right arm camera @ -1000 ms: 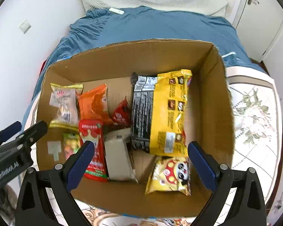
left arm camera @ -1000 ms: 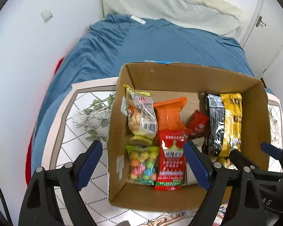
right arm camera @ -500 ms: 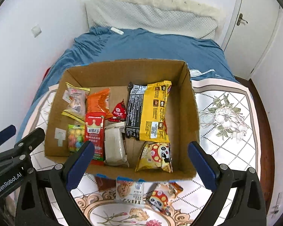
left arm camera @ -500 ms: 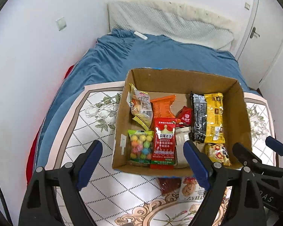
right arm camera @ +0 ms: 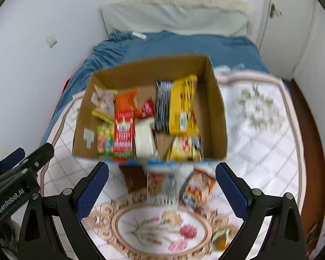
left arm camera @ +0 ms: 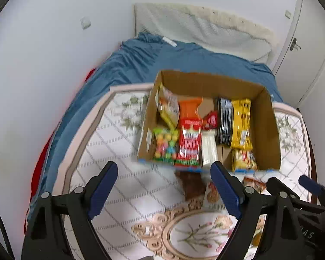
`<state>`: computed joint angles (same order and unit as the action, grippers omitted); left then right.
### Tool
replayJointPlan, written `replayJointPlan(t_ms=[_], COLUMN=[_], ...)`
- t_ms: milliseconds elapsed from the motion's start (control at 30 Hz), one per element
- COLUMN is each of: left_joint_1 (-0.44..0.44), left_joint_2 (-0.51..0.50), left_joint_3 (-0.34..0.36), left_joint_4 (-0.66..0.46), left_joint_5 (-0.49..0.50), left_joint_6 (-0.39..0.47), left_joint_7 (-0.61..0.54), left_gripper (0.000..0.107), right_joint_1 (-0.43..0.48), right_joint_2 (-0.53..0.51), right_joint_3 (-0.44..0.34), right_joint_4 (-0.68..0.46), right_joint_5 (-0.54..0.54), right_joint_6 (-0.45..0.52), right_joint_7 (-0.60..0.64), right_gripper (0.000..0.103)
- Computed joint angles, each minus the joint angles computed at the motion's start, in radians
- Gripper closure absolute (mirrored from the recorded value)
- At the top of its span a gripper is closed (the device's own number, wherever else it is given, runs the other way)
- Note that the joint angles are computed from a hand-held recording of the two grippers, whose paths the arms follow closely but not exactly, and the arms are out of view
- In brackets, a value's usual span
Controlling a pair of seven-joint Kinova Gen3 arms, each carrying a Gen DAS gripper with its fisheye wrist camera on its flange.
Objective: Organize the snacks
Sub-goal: 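Grasp the oat cookie packet with left tool while right tool grasps orange melon-seed bag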
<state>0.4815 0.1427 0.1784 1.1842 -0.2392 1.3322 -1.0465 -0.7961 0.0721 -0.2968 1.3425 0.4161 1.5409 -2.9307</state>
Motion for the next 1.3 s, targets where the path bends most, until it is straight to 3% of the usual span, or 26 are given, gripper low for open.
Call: replayJointPlan(t_ms=[167, 300, 467, 600, 733, 800, 867, 933, 1133, 1300], left_joint_1=[-0.002, 0.001, 0.018, 0.039, 0.067, 0.079, 0.086, 0.089, 0.066, 0.089], left_joint_2=[-0.008, 0.015, 0.055, 0.1, 0.141, 0.159, 0.174, 0.19, 0.247, 0.369], left_joint_3=[0.005, 0.008, 0.003, -0.003, -0.011, -0.015, -0.018, -0.017, 0.004, 0.015], left_joint_4=[0.098, 0.164, 0.206, 0.209, 0.198, 0.19, 0.181, 0.167, 0.091, -0.043], left_joint_5=[0.026, 0.04, 0.039, 0.025, 0.005, -0.005, -0.004, 0.006, 0.134, 0.218], left_joint_6=[0.014, 0.007, -0.007, -0.009, -0.007, -0.002, 0.001, 0.005, 0.01, 0.071], left_joint_7=[0.024, 0.049, 0.089, 0.114, 0.132, 0.137, 0.135, 0.121, 0.024, -0.061], left_gripper=[0.02, 0.02, 0.02, 0.02, 0.02, 0.02, 0.02, 0.02, 0.02, 0.02], right_joint_1=[0.026, 0.197, 0.246, 0.297, 0.301, 0.282, 0.263, 0.234, 0.263, 0.339], right_joint_2=[-0.118, -0.207, -0.283, -0.215, -0.105, -0.036, 0.024, 0.06, -0.063, -0.223], right_joint_3=[0.028, -0.033, 0.037, 0.013, 0.017, 0.026, 0.044, 0.079, 0.085, 0.105], right_joint_4=[0.217, 0.402, 0.602, 0.607, 0.554, 0.513, 0.478, 0.466, 0.557, 0.678], right_joint_5=[-0.134, -0.293, -0.42, -0.394, -0.339, -0.308, -0.3, -0.309, -0.377, -0.529], right_joint_6=[-0.104, -0.175, -0.376, -0.452, -0.461, -0.438, -0.405, -0.387, -0.427, -0.453], right_joint_7=[-0.102, -0.165, -0.143, -0.104, -0.068, -0.049, -0.011, 0.027, 0.08, 0.152], right_gripper=[0.002, 0.002, 0.002, 0.002, 0.003, 0.011, 0.043, 0.046, 0.049, 0.049])
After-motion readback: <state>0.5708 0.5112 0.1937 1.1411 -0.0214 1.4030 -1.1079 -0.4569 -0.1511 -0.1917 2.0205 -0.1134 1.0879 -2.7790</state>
